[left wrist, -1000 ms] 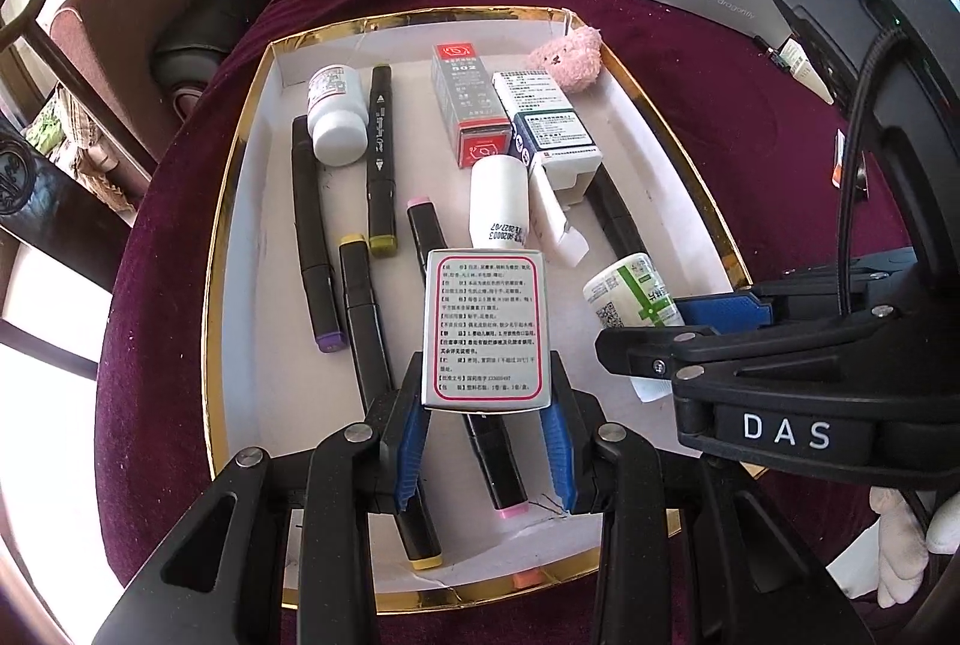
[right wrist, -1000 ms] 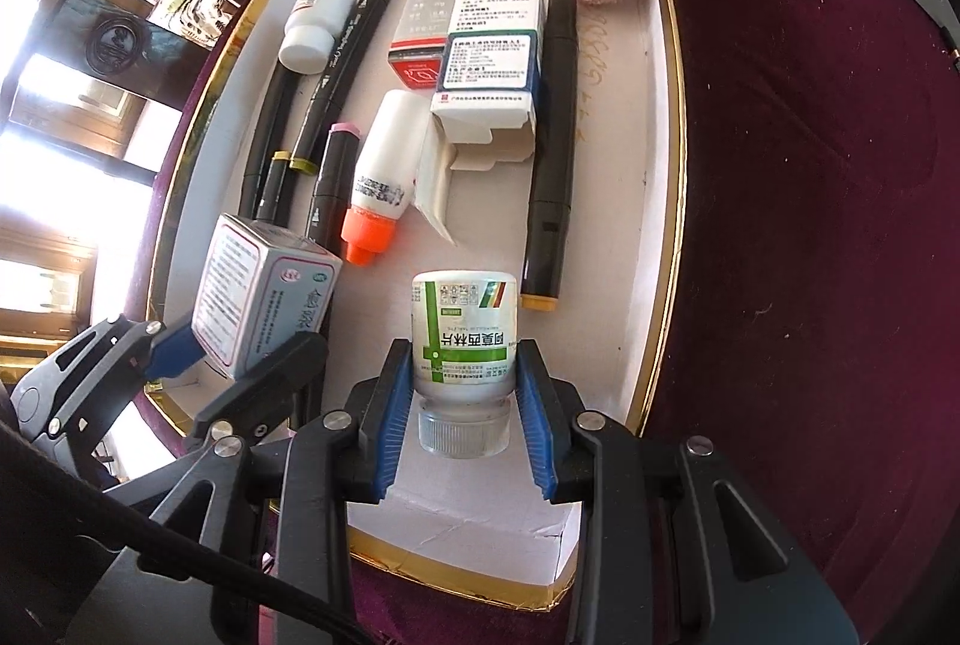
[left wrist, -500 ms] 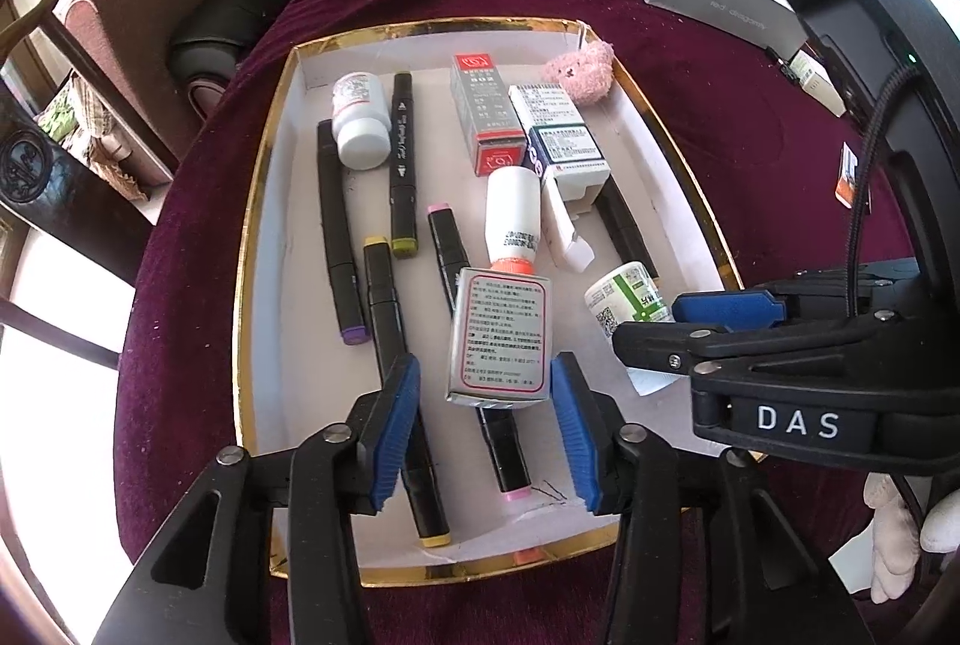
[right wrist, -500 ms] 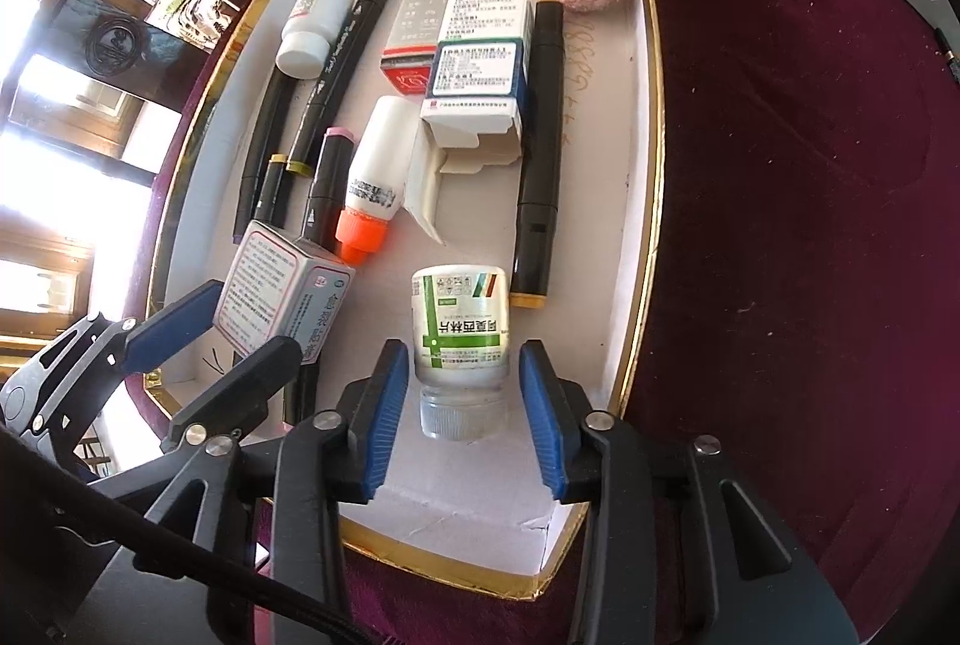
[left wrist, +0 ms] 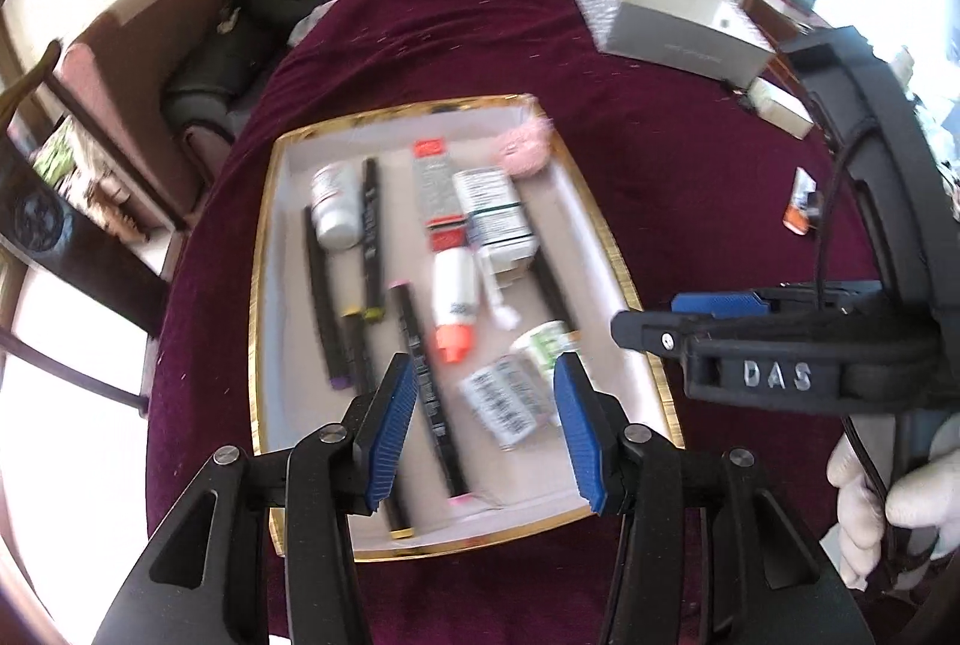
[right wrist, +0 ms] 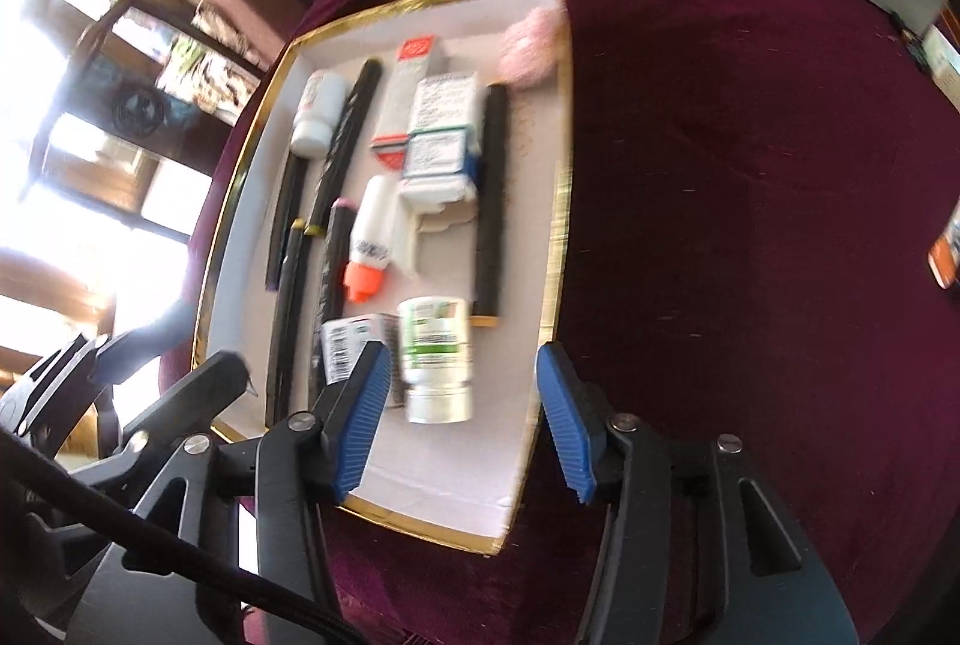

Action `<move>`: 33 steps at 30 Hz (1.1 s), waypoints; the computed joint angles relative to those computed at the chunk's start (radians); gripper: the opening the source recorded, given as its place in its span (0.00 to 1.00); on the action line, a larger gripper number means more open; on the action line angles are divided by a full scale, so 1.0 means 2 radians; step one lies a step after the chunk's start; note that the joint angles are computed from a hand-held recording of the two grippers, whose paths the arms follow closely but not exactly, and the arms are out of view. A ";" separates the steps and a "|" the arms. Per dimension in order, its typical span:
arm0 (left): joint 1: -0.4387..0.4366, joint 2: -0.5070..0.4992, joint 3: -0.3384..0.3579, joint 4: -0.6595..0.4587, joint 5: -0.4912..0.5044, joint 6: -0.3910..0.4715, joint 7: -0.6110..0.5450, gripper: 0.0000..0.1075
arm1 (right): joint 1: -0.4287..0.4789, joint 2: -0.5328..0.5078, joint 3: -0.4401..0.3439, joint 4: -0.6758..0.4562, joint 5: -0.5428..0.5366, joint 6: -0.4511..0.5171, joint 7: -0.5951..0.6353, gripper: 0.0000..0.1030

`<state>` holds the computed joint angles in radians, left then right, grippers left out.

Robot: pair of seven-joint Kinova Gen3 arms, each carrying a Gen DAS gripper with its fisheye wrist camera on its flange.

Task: Organize objects
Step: 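Move both grippers back toward the tape roll and white cream box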

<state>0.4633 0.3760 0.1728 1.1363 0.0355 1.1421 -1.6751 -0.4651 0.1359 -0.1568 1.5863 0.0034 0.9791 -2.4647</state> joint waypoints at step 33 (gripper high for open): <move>0.157 0.052 -0.002 -0.063 -0.067 0.060 0.096 0.39 | 0.242 -0.213 0.087 0.202 -0.002 0.003 0.073 0.49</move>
<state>0.7771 0.4790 0.1692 1.0112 -0.0979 1.2629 -1.4833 0.0192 -0.2899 0.0173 1.9900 -0.0013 0.9843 -2.3191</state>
